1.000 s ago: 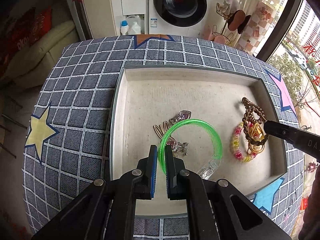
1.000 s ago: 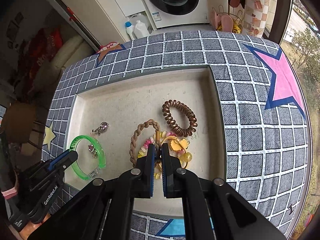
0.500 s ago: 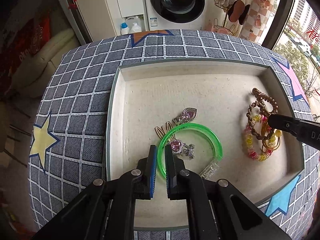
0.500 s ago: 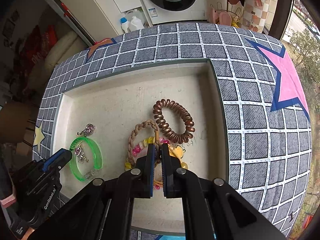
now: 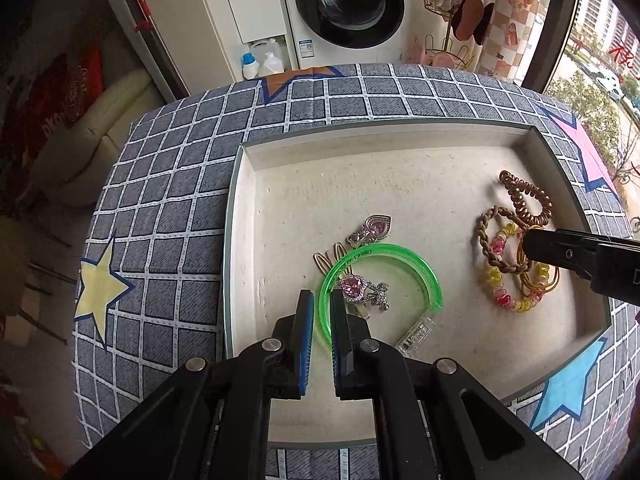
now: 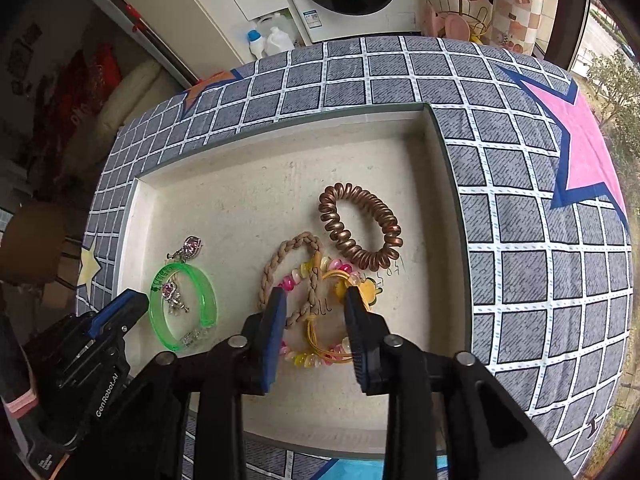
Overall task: Organize jewelry
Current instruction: 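Carry the bangle and braided bracelet into the white tray and open both tools, then withdraw both tools from the tray toward the black clip and star keychain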
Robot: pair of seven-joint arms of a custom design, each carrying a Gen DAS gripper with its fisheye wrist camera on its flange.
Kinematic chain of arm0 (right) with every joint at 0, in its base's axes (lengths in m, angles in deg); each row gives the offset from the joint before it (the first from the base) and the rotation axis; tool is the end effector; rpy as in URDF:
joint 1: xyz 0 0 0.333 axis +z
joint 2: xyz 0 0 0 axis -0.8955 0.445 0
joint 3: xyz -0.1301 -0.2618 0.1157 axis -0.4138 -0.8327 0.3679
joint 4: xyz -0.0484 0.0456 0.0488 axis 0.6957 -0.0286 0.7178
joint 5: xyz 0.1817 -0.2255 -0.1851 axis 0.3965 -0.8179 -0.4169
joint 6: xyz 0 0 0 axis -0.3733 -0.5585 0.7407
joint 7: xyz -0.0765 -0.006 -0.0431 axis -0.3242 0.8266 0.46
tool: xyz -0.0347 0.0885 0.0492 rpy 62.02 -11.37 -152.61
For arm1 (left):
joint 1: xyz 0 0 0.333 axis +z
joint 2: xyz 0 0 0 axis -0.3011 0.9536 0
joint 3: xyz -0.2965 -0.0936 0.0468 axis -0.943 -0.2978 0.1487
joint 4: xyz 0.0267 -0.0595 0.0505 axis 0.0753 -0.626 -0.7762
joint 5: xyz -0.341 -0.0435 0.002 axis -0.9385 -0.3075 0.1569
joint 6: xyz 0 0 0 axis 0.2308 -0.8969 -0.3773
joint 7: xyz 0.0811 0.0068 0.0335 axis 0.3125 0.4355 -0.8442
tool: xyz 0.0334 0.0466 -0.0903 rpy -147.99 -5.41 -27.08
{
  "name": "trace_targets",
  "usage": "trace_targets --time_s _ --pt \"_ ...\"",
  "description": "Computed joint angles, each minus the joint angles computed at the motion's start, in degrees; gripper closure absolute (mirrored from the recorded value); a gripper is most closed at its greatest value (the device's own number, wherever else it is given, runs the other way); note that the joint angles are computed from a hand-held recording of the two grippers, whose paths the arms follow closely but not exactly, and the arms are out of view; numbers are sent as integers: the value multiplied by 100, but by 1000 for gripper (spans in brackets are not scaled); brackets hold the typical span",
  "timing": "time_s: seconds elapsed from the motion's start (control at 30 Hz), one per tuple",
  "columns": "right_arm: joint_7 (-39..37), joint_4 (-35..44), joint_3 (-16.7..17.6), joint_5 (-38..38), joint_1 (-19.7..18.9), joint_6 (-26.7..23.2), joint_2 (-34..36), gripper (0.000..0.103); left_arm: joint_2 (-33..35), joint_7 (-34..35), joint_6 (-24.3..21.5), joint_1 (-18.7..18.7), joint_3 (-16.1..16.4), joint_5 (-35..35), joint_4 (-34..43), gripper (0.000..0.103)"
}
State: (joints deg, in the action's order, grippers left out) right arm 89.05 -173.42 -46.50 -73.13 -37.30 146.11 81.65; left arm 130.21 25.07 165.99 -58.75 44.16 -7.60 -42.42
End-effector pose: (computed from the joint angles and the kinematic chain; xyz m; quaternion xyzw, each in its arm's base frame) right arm 0.5273 0.3042 0.4733 -0.5933 0.7792 -0.0168 0.2016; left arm 0.5439 -0.5087 0.4798 -0.5631 0.7995 -0.1400 0.1553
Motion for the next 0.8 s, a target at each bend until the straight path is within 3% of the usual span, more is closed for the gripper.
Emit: trace_targets --time_s 0.07,0.5,0.7,0.77,0.8 --pt "63 -88 -6 -19 14 172 -80 46 -110 -27 92 20 -10 11 -168 83" --pt "853 -684 95 -350 -5 476 -762 35 -907 -194 826 251 -260 99 -1389 82" --pt "1291 -1051 275 -429 -32 561 -1127 34 -1355 -229 1213 389 -410 74 -2044 81" --pt "1479 -1178 340 -517 -29 561 -1266 34 -1550 -363 1320 425 -433 70 -2311 13" --pt "1590 -1240 375 -569 -30 542 -1341 33 -1750 -657 1535 383 -351 262 -2631 0"
